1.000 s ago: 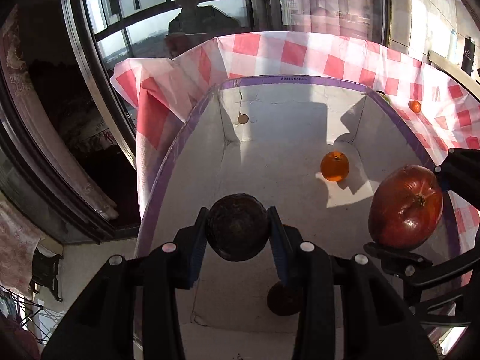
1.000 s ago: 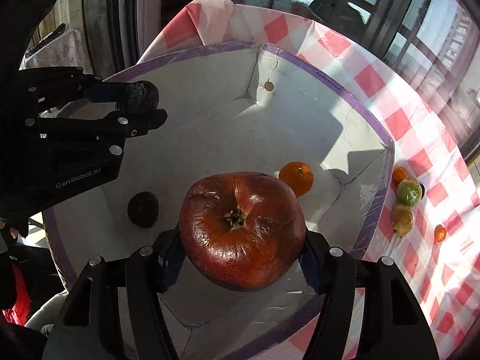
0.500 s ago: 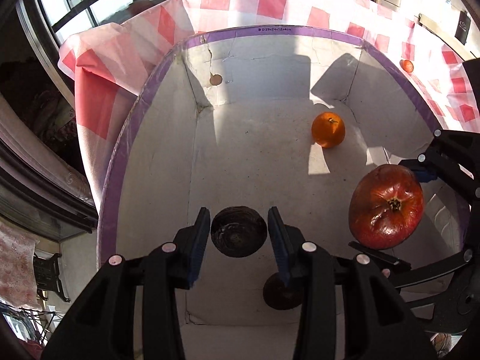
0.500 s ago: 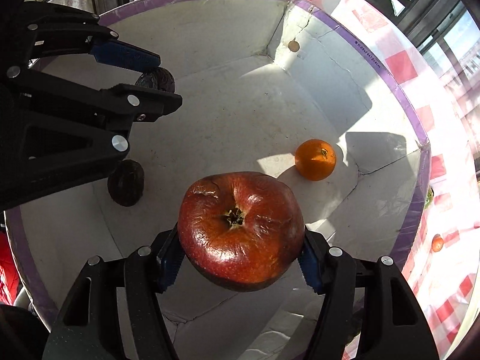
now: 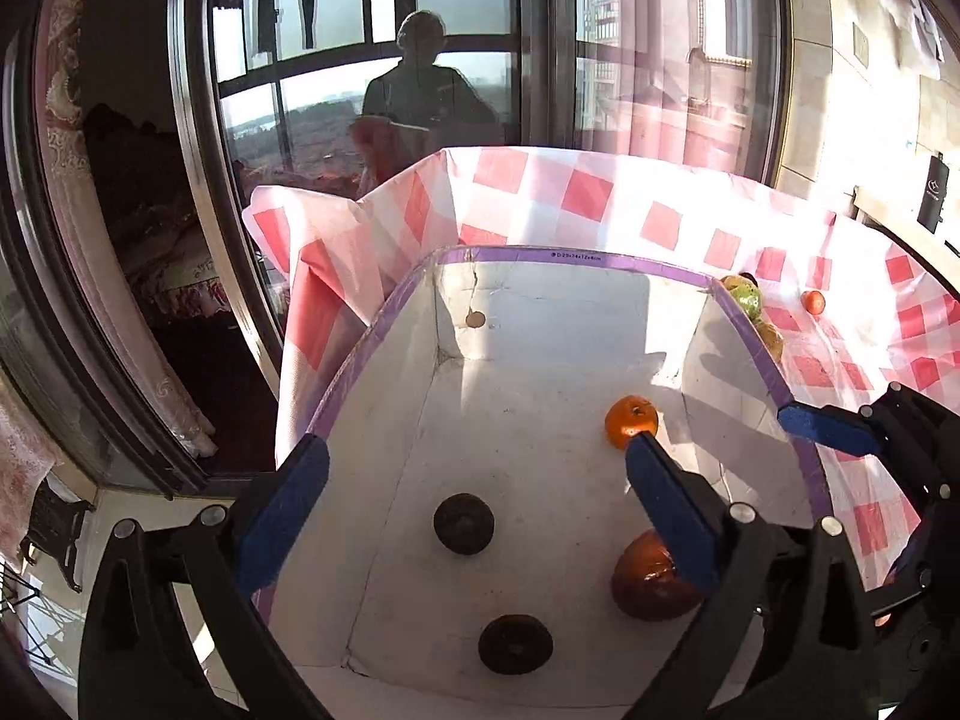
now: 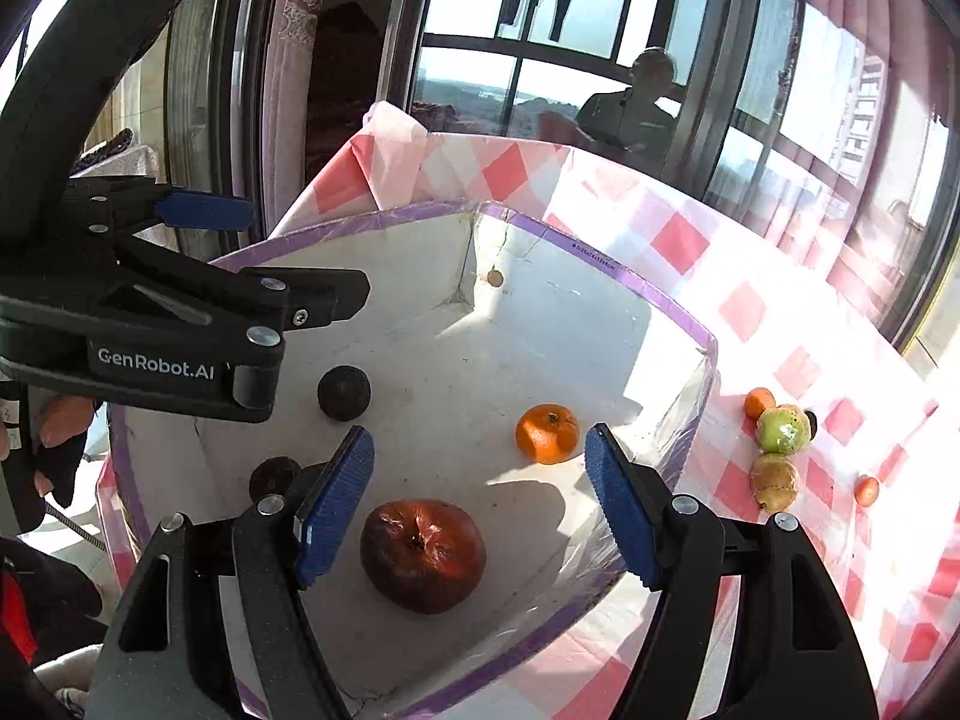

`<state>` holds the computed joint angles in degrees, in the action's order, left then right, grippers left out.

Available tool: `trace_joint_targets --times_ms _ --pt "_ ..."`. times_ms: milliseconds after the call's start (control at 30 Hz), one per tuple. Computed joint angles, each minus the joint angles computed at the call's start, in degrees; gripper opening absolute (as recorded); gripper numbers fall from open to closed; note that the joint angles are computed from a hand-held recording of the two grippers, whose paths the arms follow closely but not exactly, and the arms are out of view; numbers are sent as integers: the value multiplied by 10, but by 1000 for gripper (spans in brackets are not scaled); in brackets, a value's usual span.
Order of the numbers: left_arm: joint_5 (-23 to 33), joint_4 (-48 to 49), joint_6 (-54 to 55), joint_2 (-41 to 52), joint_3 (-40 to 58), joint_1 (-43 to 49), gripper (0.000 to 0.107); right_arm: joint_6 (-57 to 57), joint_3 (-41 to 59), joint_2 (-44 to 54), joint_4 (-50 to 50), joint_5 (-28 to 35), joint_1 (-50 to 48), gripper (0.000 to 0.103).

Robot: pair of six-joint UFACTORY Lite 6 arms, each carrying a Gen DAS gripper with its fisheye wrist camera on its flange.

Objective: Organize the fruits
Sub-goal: 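Open both grippers to release the apple and dark fruit into the box, then move both open grippers back toward the remaining fruits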

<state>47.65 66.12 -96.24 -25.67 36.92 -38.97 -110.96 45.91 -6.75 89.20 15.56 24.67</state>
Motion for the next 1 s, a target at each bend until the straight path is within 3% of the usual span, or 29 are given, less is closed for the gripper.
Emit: trace_joint_targets --times_ms 67,133,233,300,367,467,667,733,867,933,1000 --pt "94 82 -99 -11 9 -114 101 -93 -80 -100 96 118 -107 84" --pt "156 133 -145 27 51 -204 101 -110 -137 -162 137 226 -227 86" --pt "157 196 -168 132 137 -264 101 -71 -137 -134 101 332 -406 86" --pt "120 237 -181 237 217 -272 101 -46 -104 -61 58 368 -497 86" --pt "64 249 -186 357 309 -261 101 -48 -69 27 61 331 -531 86" --pt "-67 209 -149 537 464 -215 101 -67 -43 114 70 301 -589 86" --pt "-179 -62 17 841 789 -105 101 -43 59 277 86 270 -633 87" --pt "-187 -150 70 898 857 -74 101 -3 95 307 65 273 -634 87" --pt "-145 -335 230 1010 1034 -25 101 11 139 341 80 254 -606 89" --pt "-161 -348 237 1012 1034 -11 101 47 176 366 63 240 -584 89" --pt "-223 -312 188 969 952 -2 101 77 222 395 52 212 -553 89"
